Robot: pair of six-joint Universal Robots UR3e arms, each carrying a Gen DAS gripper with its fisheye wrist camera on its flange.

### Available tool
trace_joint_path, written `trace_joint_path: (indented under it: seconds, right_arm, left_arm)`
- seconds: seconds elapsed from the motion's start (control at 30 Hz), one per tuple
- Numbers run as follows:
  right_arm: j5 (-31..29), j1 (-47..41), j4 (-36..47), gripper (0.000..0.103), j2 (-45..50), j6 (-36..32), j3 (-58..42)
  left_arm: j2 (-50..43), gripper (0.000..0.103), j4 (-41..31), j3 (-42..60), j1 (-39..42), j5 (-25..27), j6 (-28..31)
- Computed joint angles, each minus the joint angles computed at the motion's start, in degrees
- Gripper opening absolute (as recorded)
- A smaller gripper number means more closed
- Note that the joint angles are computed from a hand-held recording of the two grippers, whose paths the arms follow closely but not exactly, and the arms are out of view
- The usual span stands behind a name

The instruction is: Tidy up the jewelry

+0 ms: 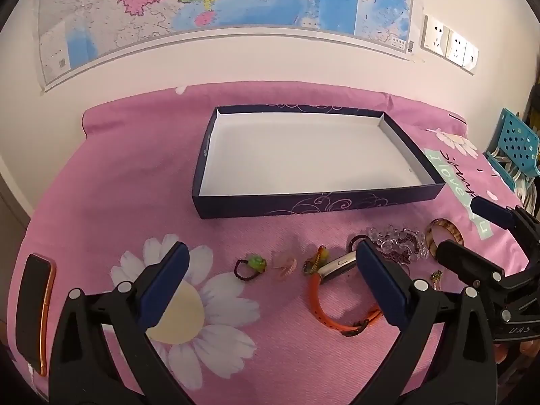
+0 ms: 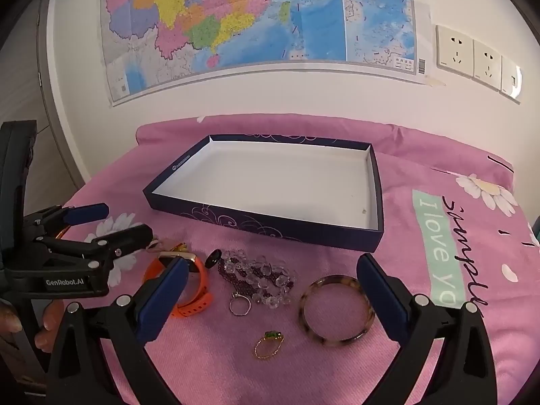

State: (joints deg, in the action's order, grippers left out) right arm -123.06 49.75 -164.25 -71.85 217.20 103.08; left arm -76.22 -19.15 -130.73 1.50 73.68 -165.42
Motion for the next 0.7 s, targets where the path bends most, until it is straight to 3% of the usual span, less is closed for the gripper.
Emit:
trace_joint_path:
  seconds: [0.7]
  right_arm:
    - [0.36, -0.30, 0.20, 0.097, -0.34, 0.84, 0.54]
  left_arm:
    - [0.12, 0.097, -0.55, -0.14, 0.61, -0.66, 0.79]
